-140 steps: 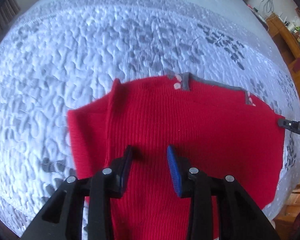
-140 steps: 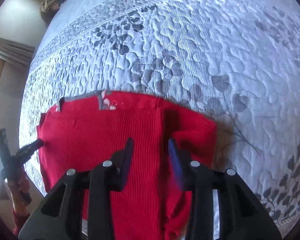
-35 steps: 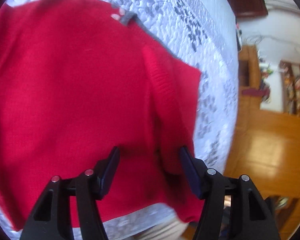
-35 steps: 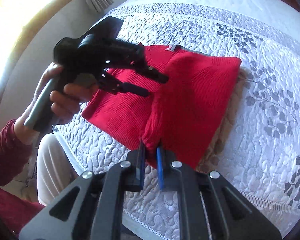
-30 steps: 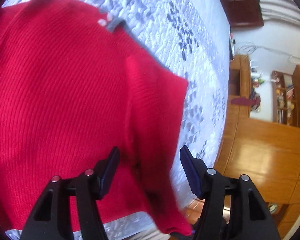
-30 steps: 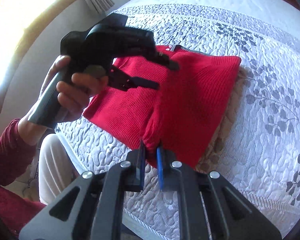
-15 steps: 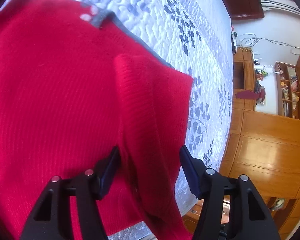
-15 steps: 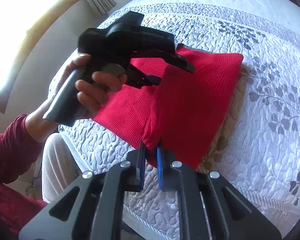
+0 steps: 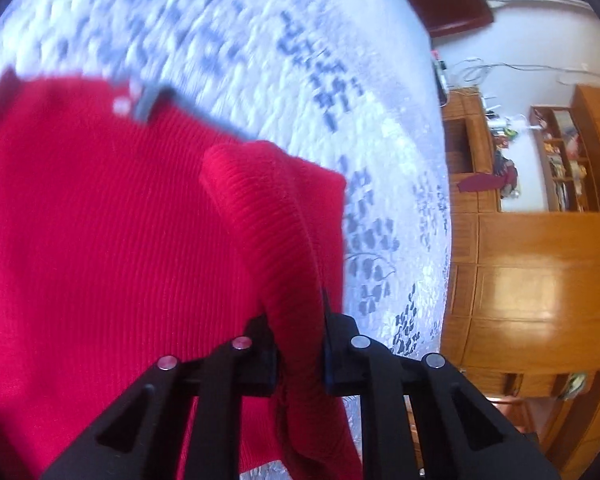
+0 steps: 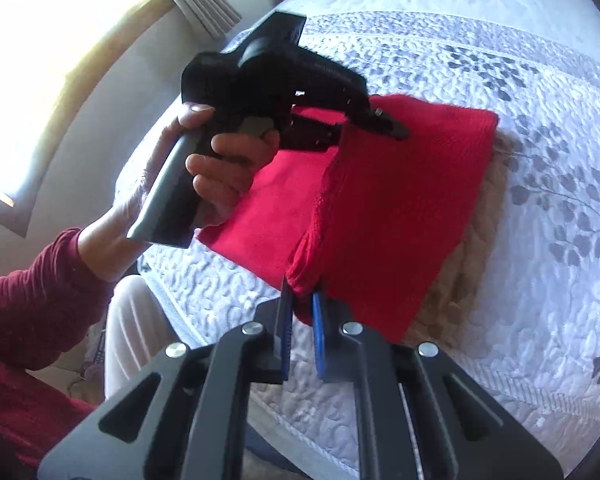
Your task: Fold small clothes
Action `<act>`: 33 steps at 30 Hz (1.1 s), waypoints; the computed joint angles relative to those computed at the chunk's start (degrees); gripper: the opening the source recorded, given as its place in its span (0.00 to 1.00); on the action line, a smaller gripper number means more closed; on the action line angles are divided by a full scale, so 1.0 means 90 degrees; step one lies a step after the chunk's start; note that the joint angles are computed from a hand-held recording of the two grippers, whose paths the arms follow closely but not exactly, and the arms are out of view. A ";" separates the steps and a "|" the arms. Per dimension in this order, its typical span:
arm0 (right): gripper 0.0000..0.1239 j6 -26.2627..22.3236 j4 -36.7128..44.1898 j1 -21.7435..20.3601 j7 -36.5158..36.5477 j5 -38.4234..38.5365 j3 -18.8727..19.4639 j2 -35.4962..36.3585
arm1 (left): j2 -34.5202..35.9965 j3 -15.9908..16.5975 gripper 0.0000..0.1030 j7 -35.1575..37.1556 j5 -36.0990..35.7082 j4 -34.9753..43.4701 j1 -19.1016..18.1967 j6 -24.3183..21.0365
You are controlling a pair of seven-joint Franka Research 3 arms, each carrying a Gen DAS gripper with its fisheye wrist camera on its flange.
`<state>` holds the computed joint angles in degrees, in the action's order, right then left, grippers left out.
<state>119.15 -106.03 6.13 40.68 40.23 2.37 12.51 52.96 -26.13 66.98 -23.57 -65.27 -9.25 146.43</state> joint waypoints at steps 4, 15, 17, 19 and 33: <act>0.06 -0.0165 0.0227 0.0133 0.0056 0.0089 0.0138 0.0111 | -0.0698 0.0007 0.15 0.0254 0.0024 -0.0765 0.0239 0.0318; 0.06 -0.0451 0.1173 0.0811 0.0322 0.0111 0.0604 0.0916 | -0.2358 0.0214 0.15 0.0696 -0.0177 -0.2907 0.1033 0.0788; 0.06 -0.0488 0.1279 0.0895 0.0406 0.0063 0.0648 0.1060 | -0.2547 0.0287 0.15 0.0815 -0.0242 -0.3210 0.1156 0.0798; 0.06 -0.0451 0.1355 0.1028 0.0516 -0.0092 0.0682 0.1214 | -0.2619 0.0286 0.15 0.0980 -0.0416 -0.3441 0.1299 0.0836; 0.20 -0.0412 0.1267 0.1236 0.1106 -0.0957 0.0720 0.1689 | -0.2358 0.0277 0.20 0.1306 -0.0557 -0.4009 0.1473 0.1230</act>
